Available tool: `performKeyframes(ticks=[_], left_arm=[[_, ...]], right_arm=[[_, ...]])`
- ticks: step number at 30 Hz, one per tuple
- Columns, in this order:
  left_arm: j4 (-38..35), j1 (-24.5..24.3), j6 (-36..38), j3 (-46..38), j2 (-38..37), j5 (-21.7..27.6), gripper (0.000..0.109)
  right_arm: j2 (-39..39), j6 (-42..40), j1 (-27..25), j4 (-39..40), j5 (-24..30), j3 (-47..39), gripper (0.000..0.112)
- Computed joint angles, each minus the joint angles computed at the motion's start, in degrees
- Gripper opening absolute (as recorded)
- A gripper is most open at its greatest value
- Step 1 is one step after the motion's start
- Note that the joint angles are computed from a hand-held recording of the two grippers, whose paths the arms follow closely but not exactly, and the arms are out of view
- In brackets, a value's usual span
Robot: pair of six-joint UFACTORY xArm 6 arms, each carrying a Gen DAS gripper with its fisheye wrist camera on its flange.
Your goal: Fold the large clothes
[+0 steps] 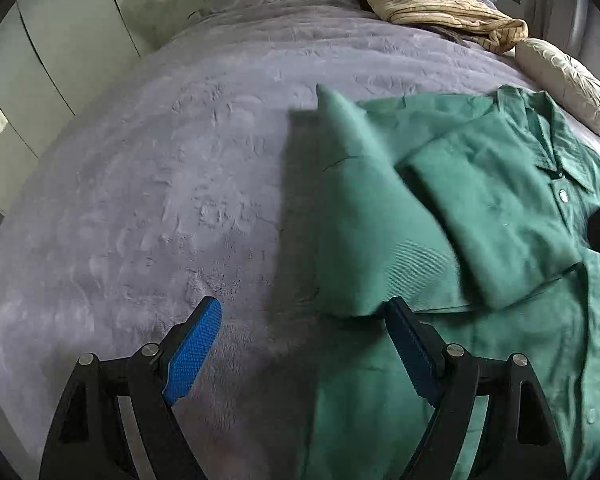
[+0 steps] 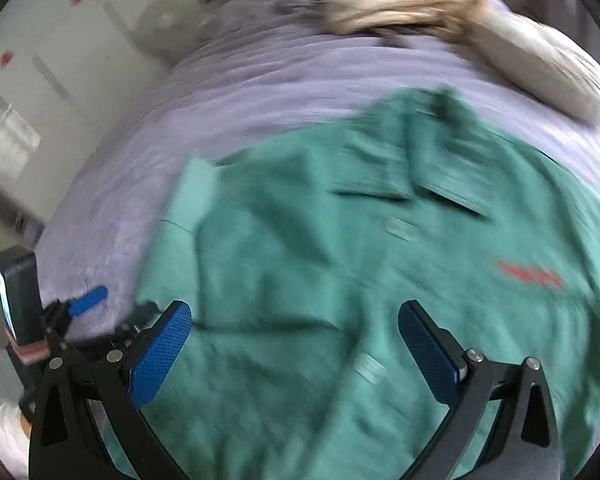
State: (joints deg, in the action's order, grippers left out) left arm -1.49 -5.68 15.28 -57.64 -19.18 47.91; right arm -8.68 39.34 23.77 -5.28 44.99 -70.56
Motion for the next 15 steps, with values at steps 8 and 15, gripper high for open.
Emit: performKeyframes(ticks=[8,15], left_arm=[[0.7,-1.2,-0.9,2.6,0.8,-1.7,0.085],[0.0,-1.0,-0.1,3.0,0.8,-1.6,0.085]], right_arm=[[18.2,1.7,4.6,-12.9,13.3,-15.4,0.069],[-0.6,11.2,-5.1,-5.4,-0.7,3.9,0.023]])
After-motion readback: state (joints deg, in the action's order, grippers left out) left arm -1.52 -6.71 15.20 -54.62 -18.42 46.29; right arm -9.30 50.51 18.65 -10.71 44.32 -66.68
